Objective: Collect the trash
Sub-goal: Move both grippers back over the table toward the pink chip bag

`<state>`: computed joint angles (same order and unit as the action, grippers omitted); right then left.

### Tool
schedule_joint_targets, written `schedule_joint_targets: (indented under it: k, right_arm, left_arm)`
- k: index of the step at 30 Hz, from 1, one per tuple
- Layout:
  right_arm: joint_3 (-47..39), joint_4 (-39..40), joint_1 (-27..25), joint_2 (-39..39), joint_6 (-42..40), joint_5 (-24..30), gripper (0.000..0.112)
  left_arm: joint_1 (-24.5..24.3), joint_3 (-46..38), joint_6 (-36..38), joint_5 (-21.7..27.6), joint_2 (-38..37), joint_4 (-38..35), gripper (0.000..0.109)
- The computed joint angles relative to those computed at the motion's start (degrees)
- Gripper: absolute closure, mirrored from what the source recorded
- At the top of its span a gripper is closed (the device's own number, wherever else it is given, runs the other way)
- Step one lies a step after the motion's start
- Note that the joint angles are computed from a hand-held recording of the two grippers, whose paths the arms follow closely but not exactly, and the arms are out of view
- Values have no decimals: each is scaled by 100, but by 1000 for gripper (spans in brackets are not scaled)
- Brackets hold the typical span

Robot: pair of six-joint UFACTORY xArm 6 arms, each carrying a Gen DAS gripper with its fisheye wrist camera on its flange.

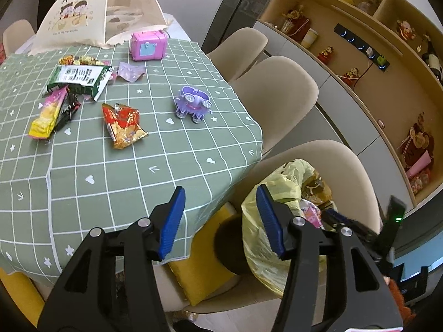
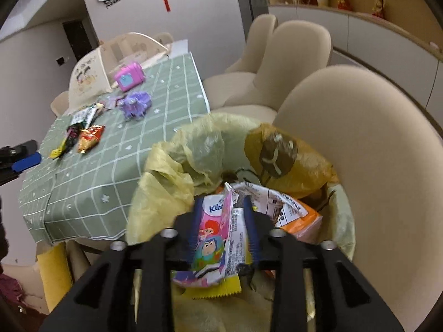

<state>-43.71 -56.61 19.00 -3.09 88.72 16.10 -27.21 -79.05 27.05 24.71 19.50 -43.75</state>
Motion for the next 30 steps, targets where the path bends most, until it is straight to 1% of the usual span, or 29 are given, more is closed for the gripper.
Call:
schedule_joint_targets:
  k: [5, 8, 10, 11, 13, 15, 17, 19, 21, 24, 26, 30]
  right_arm:
    - [-61, -91, 178, -309, -53, 335, 75]
    - [-337, -325, 317, -259, 63, 476, 75]
    - [-644, -559, 468, -170, 196, 722, 75]
    - [-793, -651, 502, -103, 221, 756, 75]
    - [-1204, -859, 572, 170, 291, 720, 75]
    - [-1616, -815, 607, 503, 169, 637, 75]
    - [-2067, -677, 652, 883, -37, 582, 75]
    - [-2705, -316, 738, 1426, -485, 656, 75]
    - [-3312, 110, 838, 1929, -991, 809, 75]
    - [-4218, 648, 1010, 2633, -1705, 1113, 75]
    - [-4880, 1069, 1105, 3137, -2263, 1324, 75]
    - [-5870, 1778, 1201, 3871, -3003, 1597, 75]
  left_arm:
    - [123, -12, 15, -84, 64, 49, 58]
    - [293, -47, -99, -173, 140, 152, 58]
    - [424, -64, -210, -288, 183, 250, 58]
    - [489, -72, -288, -353, 202, 320, 58]
    - [667, -118, -461, -462, 262, 446, 58]
    - [861, -214, -640, -498, 355, 559, 58]
    - [1089, -352, -822, -510, 472, 712, 58]
    - [1331, -563, -918, -457, 630, 832, 58]
    - [1528, -806, -960, -345, 805, 896, 57]
    - [1826, -1411, -988, 25, 1220, 952, 55]
    - [1987, -1936, -1114, 284, 1585, 1055, 55]
    - [2217, -3330, -1388, 1027, 2531, 1213, 55]
